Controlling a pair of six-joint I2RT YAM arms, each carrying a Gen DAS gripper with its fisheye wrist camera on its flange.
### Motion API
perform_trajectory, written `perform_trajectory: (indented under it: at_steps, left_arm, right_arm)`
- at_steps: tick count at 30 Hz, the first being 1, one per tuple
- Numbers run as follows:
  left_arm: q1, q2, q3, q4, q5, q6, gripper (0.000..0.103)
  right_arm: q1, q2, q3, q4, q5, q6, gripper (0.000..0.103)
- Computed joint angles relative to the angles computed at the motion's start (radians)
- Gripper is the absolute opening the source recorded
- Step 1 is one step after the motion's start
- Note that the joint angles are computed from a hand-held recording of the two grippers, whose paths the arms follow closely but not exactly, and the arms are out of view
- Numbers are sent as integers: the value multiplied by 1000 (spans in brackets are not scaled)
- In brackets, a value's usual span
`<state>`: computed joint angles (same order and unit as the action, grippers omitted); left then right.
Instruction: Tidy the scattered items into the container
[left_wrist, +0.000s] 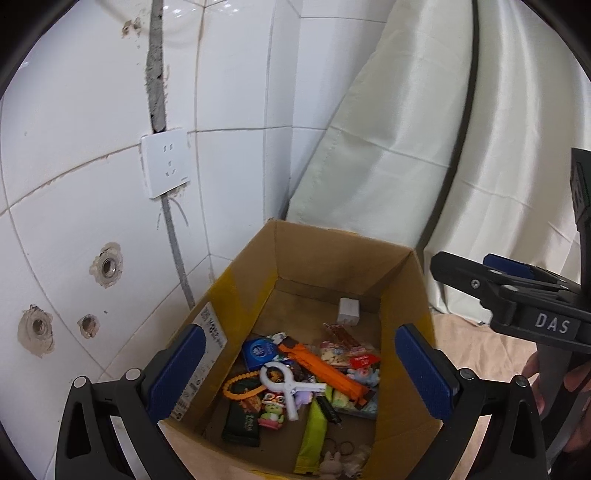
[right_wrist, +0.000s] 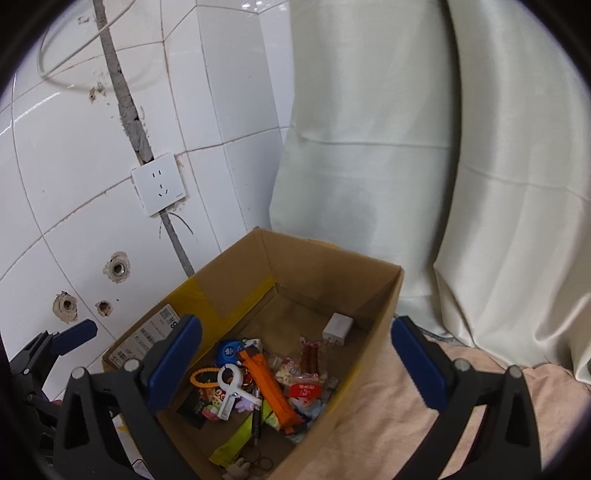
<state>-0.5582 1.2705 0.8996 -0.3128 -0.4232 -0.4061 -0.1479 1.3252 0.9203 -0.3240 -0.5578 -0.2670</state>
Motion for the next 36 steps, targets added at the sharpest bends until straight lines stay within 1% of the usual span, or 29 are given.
perform_trajectory:
  at_steps: [2,5,8,10,11,14,18,22,24,27,28,30,33,34,35,36]
  left_arm:
    - [-35,15,27,-9,-22,-25,103]
    - [-94,52,77,-23,-50,-43,103]
    - [-165,123,170,-73,-91,-72,103]
    - [-208,178,241,-96,-96,-92,103]
    - [-229,203,272,-96,-92,-103,103]
    - [-287,286,367,-93,-68,-118,103]
    - [-352,405,478,-103,-72,-147,103]
    - [-416,507,557,-102,-119,-175,103]
    - [-450,537,573,-91,-147,-181,103]
    - [-497,551,562,-61,-213,-190,103]
    - [-512,558,555,-48,-240,-189,103]
    - [-530,578,560,-51,-270,-181,103]
    - [-553,604,534,-23,-285,-149,103]
    - [-557,608,520,-12,-288,-155,103]
    - [-560,612,501,3,-289,-164,103]
    - [-563,614,482,21,-287,-169,103]
  right_arm:
    - [-43,-15,3,-18,-34,-8,103]
    - [-126,-18,43,-98,-122,-29,103]
    - [-219,-73,51,-118,-127,-70,103]
    - [-290,-94,71,-137,-119,-82,103]
    - [-349,-95,92,-155,-144,-100,103]
    - [-495,-53,185,-245,-200,-188,103]
    - [-669,27,278,-291,-248,-274,103]
    - [-795,103,316,-293,-287,-321,103]
    - [-848,132,308,-274,-287,-342,103]
    - [-911,183,308,-296,-262,-405,103]
    - [-931,189,287,-291,-250,-433,103]
    - [-958,192,257,-294,-258,-484,103]
    - [-985,174,170,-232,-246,-500,103]
    - [-988,170,141,-203,-242,-493,103]
    - [-993,160,89,-142,-238,-466,103]
    - [-1008,173,82,-129,-242,-472,103]
